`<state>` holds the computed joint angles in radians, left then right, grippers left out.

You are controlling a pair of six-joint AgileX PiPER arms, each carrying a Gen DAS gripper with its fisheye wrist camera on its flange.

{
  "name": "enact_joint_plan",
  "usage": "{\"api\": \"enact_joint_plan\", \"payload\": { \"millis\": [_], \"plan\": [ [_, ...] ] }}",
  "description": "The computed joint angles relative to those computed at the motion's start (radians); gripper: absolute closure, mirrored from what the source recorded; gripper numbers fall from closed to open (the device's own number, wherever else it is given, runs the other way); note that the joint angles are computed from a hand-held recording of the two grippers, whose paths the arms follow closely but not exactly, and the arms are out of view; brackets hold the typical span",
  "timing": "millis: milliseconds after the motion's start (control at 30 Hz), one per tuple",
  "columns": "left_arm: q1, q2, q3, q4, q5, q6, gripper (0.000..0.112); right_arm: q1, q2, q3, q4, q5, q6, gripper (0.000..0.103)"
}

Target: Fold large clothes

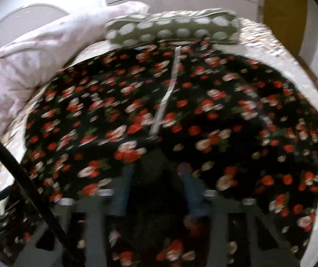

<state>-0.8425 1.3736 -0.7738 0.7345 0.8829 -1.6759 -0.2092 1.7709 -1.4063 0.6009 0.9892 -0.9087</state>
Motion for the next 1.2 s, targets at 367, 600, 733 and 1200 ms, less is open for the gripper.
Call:
{"api": "enact_joint_plan", "payload": {
  "millis": [367, 600, 733, 1200],
  "plan": [
    [-0.013, 0.015, 0.002, 0.029, 0.01, -0.041, 0.025, 0.038, 0.055, -0.326, -0.245, -0.013, 0.256, 0.097],
    [-0.02, 0.013, 0.008, 0.039, 0.009, -0.057, 0.025, 0.096, 0.346, -0.625, -0.686, -0.008, 0.647, 0.087],
    [-0.021, 0.013, 0.009, 0.042, 0.009, -0.061, 0.024, 0.083, 0.298, -0.569, -0.724, -0.103, 0.706, 0.064],
    [-0.033, -0.008, 0.043, 0.085, -0.012, -0.122, 0.024, 0.309, 0.127, -0.289, -0.048, 0.036, 0.357, 0.087]
  ]
}}
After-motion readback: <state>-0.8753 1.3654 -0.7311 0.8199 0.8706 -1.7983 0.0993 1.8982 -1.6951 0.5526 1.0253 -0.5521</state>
